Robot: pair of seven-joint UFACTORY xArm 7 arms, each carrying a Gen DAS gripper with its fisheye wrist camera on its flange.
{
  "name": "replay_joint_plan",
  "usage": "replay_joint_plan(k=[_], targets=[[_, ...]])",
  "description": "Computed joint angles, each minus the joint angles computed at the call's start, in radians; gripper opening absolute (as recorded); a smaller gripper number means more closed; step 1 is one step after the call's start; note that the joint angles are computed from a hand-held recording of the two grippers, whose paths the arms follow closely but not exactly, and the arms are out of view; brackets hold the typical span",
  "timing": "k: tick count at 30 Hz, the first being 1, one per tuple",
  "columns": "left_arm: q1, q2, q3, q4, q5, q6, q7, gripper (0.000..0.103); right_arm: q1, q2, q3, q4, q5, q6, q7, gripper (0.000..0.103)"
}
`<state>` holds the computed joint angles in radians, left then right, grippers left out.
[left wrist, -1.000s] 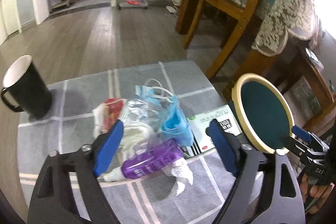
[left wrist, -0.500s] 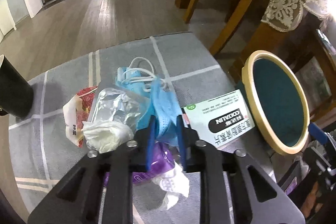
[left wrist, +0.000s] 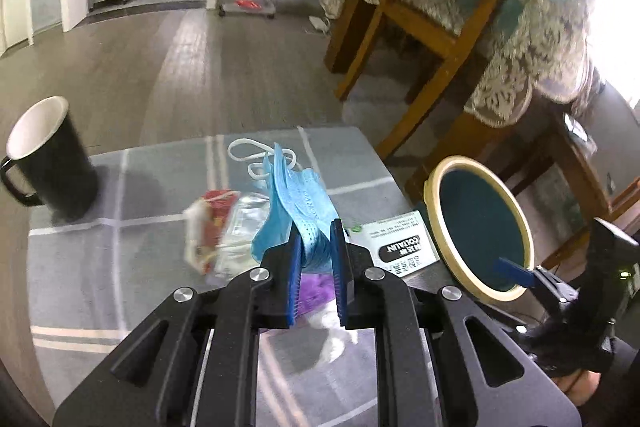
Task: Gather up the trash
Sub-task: 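Move the left gripper back to the pile and close it on the blue face mask, then grasp the white tissue with the right gripper while the left holds the blue mask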
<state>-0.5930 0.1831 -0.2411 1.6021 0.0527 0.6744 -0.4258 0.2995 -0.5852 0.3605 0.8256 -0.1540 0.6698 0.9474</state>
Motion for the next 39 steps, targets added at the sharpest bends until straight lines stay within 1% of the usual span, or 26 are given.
replay_joint_plan(k=[5,9,14,17,21,23,25,26,28,29,30,32,33,34,35,37,39], targets=[[0.051,-0.105,0.009,-0.144,-0.067,-0.078,0.005,0.013,0.034,0.114,0.001,0.057,0.011,-0.054,-0.043,0.096],[0.084,-0.173,0.010,-0.246,-0.115,-0.139,0.003,0.013,0.062,0.217,-0.003,0.115,0.018,-0.102,-0.056,0.096],[0.111,-0.231,0.011,-0.338,-0.162,-0.205,-0.016,0.013,0.100,0.333,-0.042,0.175,0.067,-0.194,-0.054,0.096],[0.120,-0.244,0.009,-0.368,-0.177,-0.225,-0.031,0.013,0.116,0.382,-0.069,0.199,0.105,-0.218,-0.054,0.096],[0.129,-0.250,0.007,-0.384,-0.169,-0.239,-0.066,0.013,0.122,0.393,-0.077,0.208,0.103,-0.198,-0.035,0.096],[0.131,-0.251,0.010,-0.395,-0.188,-0.249,-0.071,0.013,0.129,0.384,-0.069,0.201,0.082,-0.181,-0.033,0.093],[0.130,-0.247,0.013,-0.399,-0.221,-0.254,-0.064,0.013,0.142,0.385,-0.064,0.198,0.071,-0.150,-0.060,0.091],[0.130,-0.248,0.014,-0.404,-0.235,-0.259,-0.060,0.013,0.146,0.384,-0.060,0.195,0.063,-0.137,-0.065,0.088],[0.130,-0.248,0.013,-0.407,-0.240,-0.261,-0.057,0.013,0.152,0.402,-0.051,0.211,0.039,-0.086,-0.073,0.067],[0.130,-0.248,0.012,-0.407,-0.236,-0.263,-0.058,0.013,0.156,0.408,-0.051,0.217,0.030,-0.067,-0.080,0.060],[0.130,-0.247,0.011,-0.406,-0.232,-0.263,-0.058,0.013,0.160,0.413,-0.049,0.219,0.020,-0.057,-0.084,0.057],[0.131,-0.244,0.008,-0.401,-0.216,-0.258,-0.069,0.013,0.171,0.432,-0.045,0.236,-0.001,-0.027,-0.102,0.041],[0.131,-0.243,0.008,-0.400,-0.213,-0.257,-0.070,0.013,0.176,0.437,-0.043,0.243,-0.012,-0.013,-0.106,0.037],[0.131,-0.243,0.008,-0.400,-0.210,-0.257,-0.070,0.013,0.179,0.435,-0.042,0.241,-0.027,-0.009,-0.102,0.025],[0.131,-0.243,0.008,-0.400,-0.209,-0.257,-0.071,0.013,0.184,0.430,-0.047,0.237,-0.018,-0.003,-0.108,0.016],[0.131,-0.243,0.008,-0.401,-0.209,-0.258,-0.071,0.013,0.186,0.414,-0.057,0.228,0.000,-0.004,-0.117,0.011],[0.129,-0.240,0.006,-0.398,-0.203,-0.257,-0.072,0.013,0.187,0.376,-0.064,0.202,0.017,-0.012,-0.130,0.010]])
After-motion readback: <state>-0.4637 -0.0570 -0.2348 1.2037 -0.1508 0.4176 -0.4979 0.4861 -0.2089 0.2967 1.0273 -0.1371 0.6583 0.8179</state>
